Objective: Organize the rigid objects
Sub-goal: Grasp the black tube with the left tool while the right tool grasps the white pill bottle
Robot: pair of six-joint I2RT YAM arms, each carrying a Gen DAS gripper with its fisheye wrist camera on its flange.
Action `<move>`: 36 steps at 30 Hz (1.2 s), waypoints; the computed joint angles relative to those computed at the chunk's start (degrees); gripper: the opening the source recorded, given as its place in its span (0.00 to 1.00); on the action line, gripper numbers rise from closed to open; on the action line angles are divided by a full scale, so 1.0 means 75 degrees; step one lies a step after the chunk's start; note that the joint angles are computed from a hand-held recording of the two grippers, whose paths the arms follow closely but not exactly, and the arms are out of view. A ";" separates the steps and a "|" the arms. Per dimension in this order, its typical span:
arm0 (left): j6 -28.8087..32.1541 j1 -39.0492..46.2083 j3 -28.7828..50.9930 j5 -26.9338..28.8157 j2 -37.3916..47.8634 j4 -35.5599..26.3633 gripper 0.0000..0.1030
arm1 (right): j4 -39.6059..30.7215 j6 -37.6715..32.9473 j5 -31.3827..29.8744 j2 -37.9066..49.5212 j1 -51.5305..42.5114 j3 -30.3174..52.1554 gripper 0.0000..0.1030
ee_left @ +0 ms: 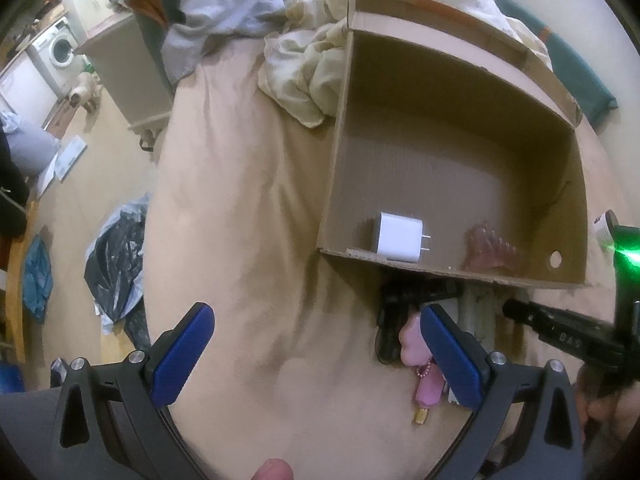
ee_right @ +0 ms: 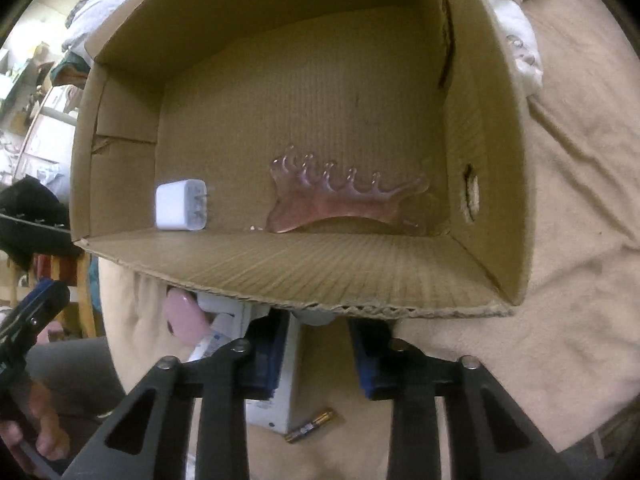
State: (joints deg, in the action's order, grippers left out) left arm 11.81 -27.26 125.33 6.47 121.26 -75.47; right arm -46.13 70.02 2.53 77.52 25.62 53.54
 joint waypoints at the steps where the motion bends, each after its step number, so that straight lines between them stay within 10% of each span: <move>1: -0.0014 0.0000 0.0040 -0.0004 0.0037 -0.0029 1.00 | -0.0066 -0.0022 0.0090 -0.0041 0.0043 0.0023 0.28; 33: -0.1919 -0.1596 0.0220 -0.0336 0.1665 0.0135 1.00 | -0.1049 0.0366 0.0757 -0.1269 0.0512 0.0028 0.28; 36: -0.1753 -0.1570 0.0009 -0.0050 0.1520 0.0397 0.77 | -0.1078 0.0337 0.0739 -0.1277 0.0495 0.0038 0.27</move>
State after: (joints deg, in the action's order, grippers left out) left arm -1.34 -39.04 125.39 6.10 132.66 -72.50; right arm -54.22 72.55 8.07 67.94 29.34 53.83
